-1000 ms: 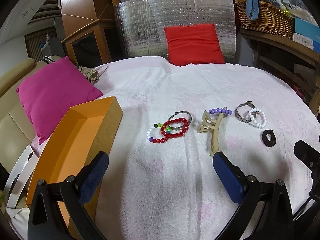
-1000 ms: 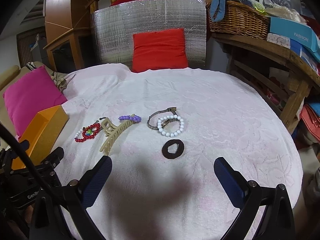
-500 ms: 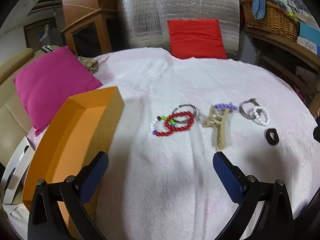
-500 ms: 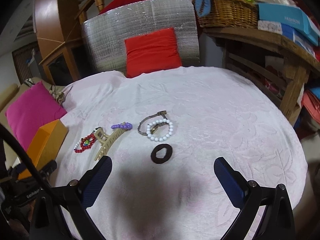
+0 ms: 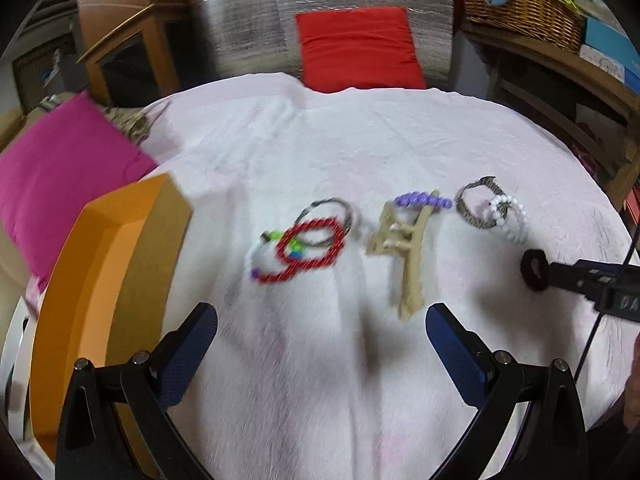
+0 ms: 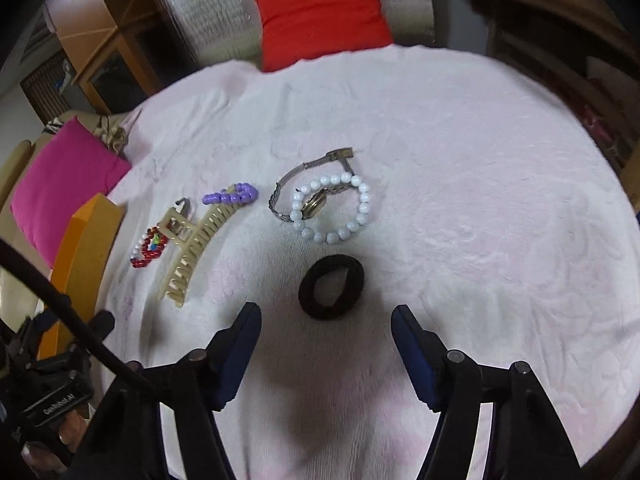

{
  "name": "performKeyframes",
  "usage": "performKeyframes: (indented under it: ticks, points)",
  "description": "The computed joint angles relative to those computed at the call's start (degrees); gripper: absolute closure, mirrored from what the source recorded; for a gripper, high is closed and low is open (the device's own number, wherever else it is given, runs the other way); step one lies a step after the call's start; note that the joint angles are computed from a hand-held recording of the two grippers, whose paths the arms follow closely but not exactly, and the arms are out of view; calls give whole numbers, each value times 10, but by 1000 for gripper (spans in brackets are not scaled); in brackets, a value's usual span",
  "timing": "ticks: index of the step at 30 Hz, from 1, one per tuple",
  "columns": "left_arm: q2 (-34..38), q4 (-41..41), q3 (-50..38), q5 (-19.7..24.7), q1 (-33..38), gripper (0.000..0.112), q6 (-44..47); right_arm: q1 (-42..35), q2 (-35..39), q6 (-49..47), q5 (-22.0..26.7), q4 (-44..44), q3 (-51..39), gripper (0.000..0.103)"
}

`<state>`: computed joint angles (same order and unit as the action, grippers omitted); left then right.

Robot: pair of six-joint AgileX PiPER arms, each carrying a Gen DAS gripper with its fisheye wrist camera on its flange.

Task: Organize jewelry
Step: 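Grasp the beige claw clip with the left tool while the right tool grasps the black hair tie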

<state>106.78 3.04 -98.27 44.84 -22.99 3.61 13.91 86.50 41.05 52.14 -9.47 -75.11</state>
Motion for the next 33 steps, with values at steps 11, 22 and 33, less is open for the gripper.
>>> performKeyframes:
  ticks: [11, 22, 33]
  points:
    - [94, -80, -119, 63, -8, 12, 52, -33, 62, -92, -6, 51, -25, 76]
    - [167, -119, -209, 134, -15, 79, 67, -67, -2, -100, -64, 79, 42, 91]
    - [148, -141, -177, 147, -3, 100, 96, -101, -15, -124, -81, 143, 56, 77]
